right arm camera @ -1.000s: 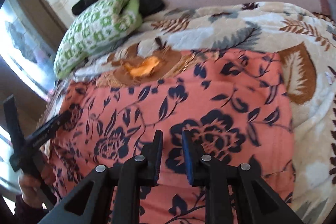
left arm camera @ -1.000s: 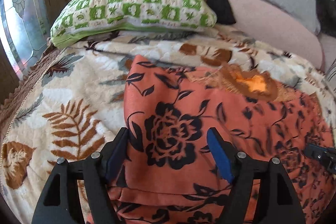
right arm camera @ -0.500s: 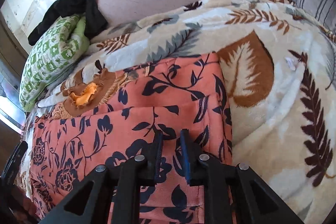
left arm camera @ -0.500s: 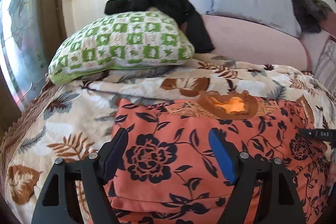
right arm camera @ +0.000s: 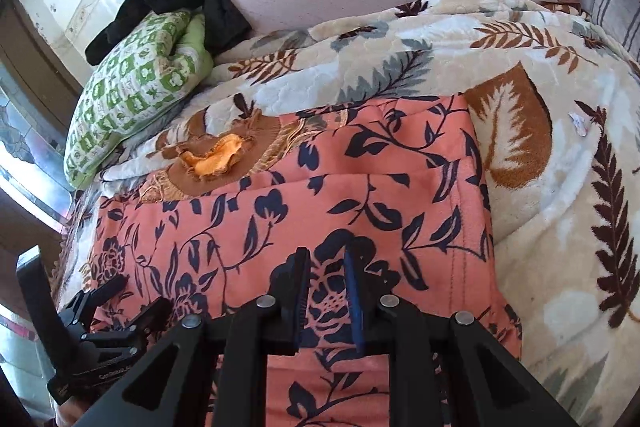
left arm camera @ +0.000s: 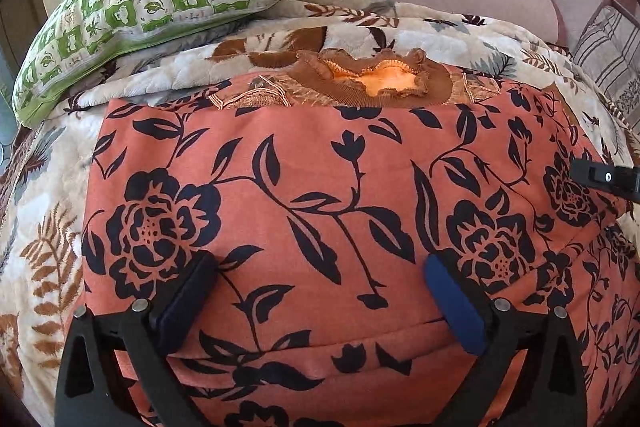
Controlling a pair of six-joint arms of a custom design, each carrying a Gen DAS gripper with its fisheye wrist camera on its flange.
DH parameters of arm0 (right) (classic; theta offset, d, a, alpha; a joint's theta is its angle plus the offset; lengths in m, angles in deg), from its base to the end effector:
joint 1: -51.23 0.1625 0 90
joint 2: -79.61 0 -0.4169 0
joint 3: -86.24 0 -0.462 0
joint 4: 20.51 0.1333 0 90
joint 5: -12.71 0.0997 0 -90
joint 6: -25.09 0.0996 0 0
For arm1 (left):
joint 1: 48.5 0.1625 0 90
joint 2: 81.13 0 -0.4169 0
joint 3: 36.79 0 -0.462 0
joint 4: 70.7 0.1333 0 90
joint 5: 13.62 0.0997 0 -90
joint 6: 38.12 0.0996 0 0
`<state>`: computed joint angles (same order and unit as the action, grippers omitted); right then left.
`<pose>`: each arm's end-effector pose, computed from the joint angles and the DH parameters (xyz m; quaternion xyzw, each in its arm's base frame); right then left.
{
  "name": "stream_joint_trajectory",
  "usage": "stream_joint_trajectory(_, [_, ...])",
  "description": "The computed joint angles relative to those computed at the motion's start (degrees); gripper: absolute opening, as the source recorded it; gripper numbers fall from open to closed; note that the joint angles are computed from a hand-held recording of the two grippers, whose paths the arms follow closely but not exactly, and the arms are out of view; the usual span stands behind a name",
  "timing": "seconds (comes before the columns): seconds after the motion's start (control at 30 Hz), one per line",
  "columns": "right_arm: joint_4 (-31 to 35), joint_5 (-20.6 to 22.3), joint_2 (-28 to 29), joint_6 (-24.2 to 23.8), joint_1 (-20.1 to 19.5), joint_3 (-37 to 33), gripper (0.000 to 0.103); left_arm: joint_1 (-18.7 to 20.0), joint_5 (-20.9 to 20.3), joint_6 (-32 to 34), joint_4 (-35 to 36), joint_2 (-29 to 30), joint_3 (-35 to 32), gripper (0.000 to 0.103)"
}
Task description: Fold small clothes
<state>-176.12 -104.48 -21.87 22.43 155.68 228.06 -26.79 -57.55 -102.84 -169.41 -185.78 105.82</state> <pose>0.1841 -0.3627 0.2344 0.0902 -0.9455 0.2350 0.2063 -0.2141 -0.3059 0.1727 0.1265 0.8869 -0.2546 0.3640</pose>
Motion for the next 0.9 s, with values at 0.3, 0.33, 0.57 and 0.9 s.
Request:
stream_joint_trajectory(0.3, [3.4,-5.3,3.4,2.7,2.0,0.3,0.021,0.4,-1.1,-0.2,0.7,-0.2,-0.4,0.103])
stream_joint_trajectory(0.33, [2.3,-5.4,3.4,2.2,2.0,0.7,0.021,0.0,-0.9,-0.7,1.2,-0.2,-0.4,0.103])
stream_joint_trajectory(0.57, [-1.3,-8.6,4.2,2.3,3.8,2.0,0.021,-5.8,0.0,-9.0,10.8,-4.7,-0.5,0.103])
stream_joint_trajectory(0.9, [-2.1,-4.1,8.8,1.2,8.1,-0.7,0.022,1.0,-1.5,-23.1,26.3,-6.4,-3.9,0.103])
